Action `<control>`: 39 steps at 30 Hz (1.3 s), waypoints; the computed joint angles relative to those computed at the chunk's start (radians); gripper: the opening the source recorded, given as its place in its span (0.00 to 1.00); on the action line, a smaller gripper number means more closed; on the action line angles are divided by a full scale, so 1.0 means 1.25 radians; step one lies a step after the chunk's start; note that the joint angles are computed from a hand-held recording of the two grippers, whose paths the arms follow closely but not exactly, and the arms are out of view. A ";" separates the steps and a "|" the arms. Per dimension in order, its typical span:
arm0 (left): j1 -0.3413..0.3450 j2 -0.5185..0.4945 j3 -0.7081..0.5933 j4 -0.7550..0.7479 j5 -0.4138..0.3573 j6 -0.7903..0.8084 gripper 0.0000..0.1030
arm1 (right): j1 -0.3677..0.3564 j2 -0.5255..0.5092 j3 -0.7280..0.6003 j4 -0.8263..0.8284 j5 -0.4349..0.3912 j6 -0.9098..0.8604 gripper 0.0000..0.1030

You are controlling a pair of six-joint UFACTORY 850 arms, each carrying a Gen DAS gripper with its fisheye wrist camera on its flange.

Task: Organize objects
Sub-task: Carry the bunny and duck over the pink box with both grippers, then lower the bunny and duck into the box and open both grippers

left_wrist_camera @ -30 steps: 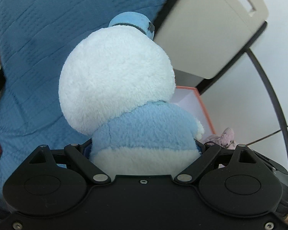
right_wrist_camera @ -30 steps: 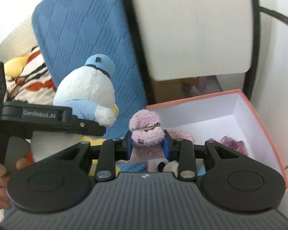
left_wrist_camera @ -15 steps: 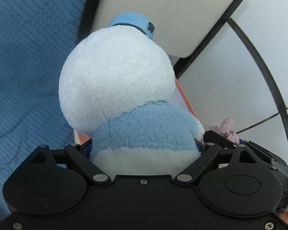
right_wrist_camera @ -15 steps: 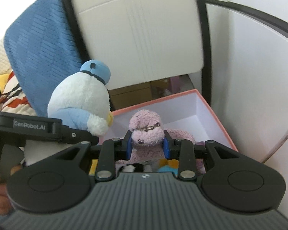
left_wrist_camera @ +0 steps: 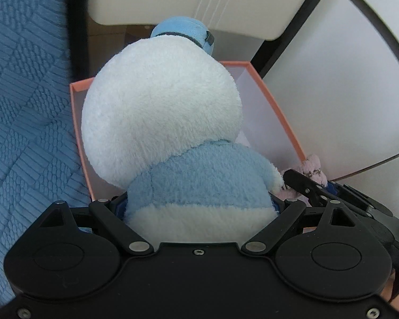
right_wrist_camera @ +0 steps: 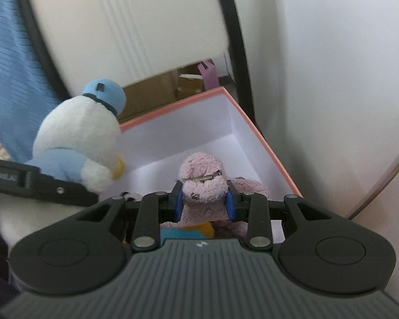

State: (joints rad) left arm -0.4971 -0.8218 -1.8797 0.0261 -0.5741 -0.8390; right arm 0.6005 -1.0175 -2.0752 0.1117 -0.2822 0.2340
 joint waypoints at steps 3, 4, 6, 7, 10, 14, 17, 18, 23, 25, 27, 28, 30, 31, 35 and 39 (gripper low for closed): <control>-0.011 -0.013 -0.009 0.005 -0.008 -0.010 0.87 | -0.005 -0.022 -0.013 -0.023 -0.004 0.026 0.33; -0.012 -0.022 -0.019 0.005 -0.014 -0.006 0.87 | -0.008 -0.030 -0.018 -0.016 -0.007 0.022 0.33; -0.023 -0.022 -0.018 0.011 -0.020 -0.015 0.87 | -0.014 -0.042 -0.022 0.022 -0.005 -0.005 0.33; -0.022 -0.023 -0.008 0.009 -0.015 -0.011 0.87 | -0.015 -0.047 -0.025 0.022 -0.007 -0.002 0.33; -0.021 -0.032 -0.014 0.004 -0.022 0.000 0.87 | -0.020 -0.067 -0.046 0.038 -0.027 -0.001 0.34; -0.019 -0.042 -0.033 0.005 -0.050 0.005 0.89 | -0.023 -0.082 -0.073 0.031 -0.058 0.013 0.45; -0.017 -0.048 -0.049 0.005 -0.092 0.004 0.90 | -0.024 -0.105 -0.120 0.029 -0.097 0.031 0.48; -0.016 -0.048 -0.051 -0.001 -0.106 0.007 0.90 | -0.022 -0.098 -0.115 0.015 -0.092 0.045 0.48; -0.015 -0.016 -0.002 -0.019 -0.099 0.014 0.92 | -0.016 -0.038 -0.066 -0.042 -0.050 0.090 0.53; -0.021 0.010 0.032 0.016 -0.076 -0.021 0.98 | -0.013 -0.008 -0.039 -0.060 -0.032 0.105 0.56; -0.038 0.054 0.087 0.143 -0.026 -0.123 1.00 | -0.009 0.023 -0.012 -0.086 -0.015 0.121 0.57; -0.044 0.070 0.102 0.188 -0.015 -0.152 1.00 | -0.007 0.035 -0.003 -0.103 -0.010 0.135 0.58; -0.045 0.086 0.111 0.178 -0.012 -0.124 1.00 | -0.001 0.061 0.018 -0.140 -0.002 0.170 0.59; -0.044 0.098 0.120 0.159 -0.008 -0.106 1.00 | 0.002 0.064 0.010 -0.153 -0.007 0.184 0.59; -0.052 0.155 0.171 0.210 0.016 -0.147 1.00 | 0.013 0.093 0.012 -0.165 -0.012 0.199 0.59; -0.061 0.200 0.200 0.258 0.030 -0.199 1.00 | 0.025 0.146 0.051 -0.208 0.004 0.226 0.59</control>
State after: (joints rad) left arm -0.5733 -0.5715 -1.6295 0.3480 -0.5361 -1.0883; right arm 0.6319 -0.8354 -2.0118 -0.1488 -0.2772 0.5163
